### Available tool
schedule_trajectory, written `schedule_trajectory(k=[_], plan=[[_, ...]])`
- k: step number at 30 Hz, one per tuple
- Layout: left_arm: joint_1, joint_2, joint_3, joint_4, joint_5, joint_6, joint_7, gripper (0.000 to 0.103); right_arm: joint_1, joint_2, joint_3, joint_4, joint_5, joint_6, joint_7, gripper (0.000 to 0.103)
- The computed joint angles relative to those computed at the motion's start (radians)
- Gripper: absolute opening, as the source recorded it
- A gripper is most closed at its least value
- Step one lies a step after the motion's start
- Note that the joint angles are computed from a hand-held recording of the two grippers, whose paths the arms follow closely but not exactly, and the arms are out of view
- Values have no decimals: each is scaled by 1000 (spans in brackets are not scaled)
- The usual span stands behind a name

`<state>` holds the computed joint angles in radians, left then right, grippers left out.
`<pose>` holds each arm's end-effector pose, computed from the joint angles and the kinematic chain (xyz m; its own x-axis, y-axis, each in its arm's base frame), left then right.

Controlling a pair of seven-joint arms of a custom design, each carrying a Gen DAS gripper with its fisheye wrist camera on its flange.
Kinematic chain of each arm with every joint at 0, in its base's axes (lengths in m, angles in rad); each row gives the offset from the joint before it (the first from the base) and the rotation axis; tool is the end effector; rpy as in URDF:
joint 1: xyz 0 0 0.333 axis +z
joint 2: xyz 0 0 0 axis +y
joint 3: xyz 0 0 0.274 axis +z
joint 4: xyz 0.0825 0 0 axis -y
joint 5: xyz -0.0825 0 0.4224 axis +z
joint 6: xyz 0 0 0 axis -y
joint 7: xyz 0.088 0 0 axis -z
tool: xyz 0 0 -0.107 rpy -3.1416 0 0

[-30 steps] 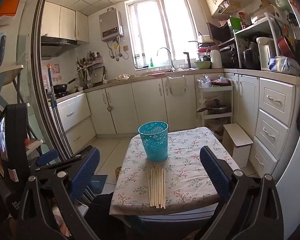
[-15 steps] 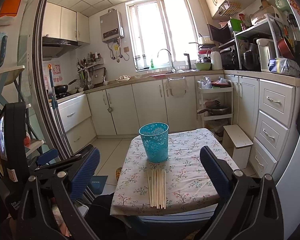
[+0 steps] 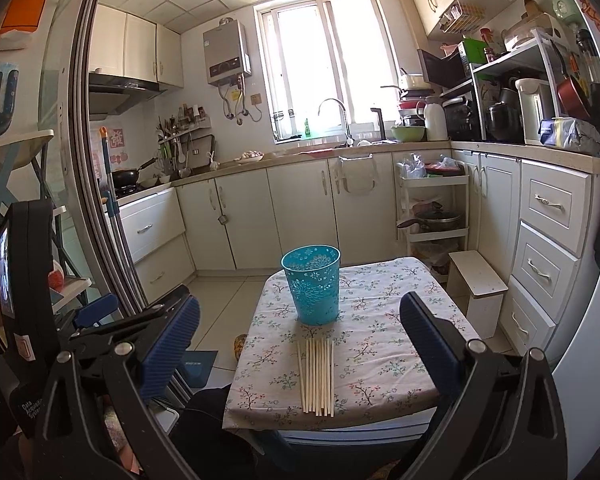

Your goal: Organize utensils

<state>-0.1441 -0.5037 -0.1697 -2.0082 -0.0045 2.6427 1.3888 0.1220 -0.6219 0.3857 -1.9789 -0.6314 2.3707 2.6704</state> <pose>0.4617 -0.1751 0.7537 -0.2136 -0.9730 0.0876 -0.4323 0.0137 -0.9016 0.3734 0.2768 0.7690 -0.1702 -0.9684 -0.1824 -0.2967 0.2269 -0.9276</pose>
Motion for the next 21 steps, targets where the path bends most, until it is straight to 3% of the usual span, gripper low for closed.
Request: schedule_trajectory(k=[21], plan=[[-1, -11, 0, -11, 1, 9, -2, 95, 23, 0, -21, -1, 64, 3, -9, 96]])
